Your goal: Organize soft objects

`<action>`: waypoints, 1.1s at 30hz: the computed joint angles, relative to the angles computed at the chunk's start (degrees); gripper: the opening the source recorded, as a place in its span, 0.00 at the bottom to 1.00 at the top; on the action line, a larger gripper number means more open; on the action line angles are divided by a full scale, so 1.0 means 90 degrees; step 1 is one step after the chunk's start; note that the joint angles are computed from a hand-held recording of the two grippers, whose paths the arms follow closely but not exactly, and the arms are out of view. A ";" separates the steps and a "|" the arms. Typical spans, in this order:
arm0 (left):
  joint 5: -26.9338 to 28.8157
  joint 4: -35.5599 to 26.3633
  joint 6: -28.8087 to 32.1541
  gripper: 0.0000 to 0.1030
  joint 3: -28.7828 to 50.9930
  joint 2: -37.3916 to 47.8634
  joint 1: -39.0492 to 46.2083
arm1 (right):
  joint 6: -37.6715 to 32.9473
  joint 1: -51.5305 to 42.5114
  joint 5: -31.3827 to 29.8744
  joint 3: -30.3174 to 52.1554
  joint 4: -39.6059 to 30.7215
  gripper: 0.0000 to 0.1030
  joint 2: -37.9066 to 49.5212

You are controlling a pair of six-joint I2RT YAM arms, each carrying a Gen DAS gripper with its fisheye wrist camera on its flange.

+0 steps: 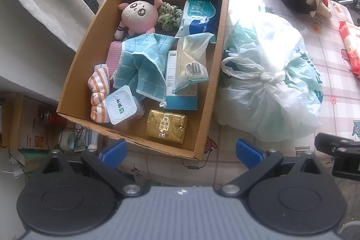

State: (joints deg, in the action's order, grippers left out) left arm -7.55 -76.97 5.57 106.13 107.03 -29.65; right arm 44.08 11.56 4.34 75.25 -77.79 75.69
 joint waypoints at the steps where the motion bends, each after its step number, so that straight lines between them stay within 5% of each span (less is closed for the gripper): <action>1: 0.0002 0.0008 0.0003 1.00 -0.0016 -0.0011 -0.0002 | -0.0006 -0.0007 0.0002 0.0006 0.0005 0.99 0.0004; 33: 0.0009 -0.0014 0.0094 1.00 -0.0008 0.0069 0.0040 | 0.0141 0.0025 0.0018 0.0104 -0.0076 0.99 0.0104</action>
State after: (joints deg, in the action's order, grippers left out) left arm -7.46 -77.10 6.41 106.06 107.65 -29.29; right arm 45.35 11.78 4.50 76.19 -78.48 76.63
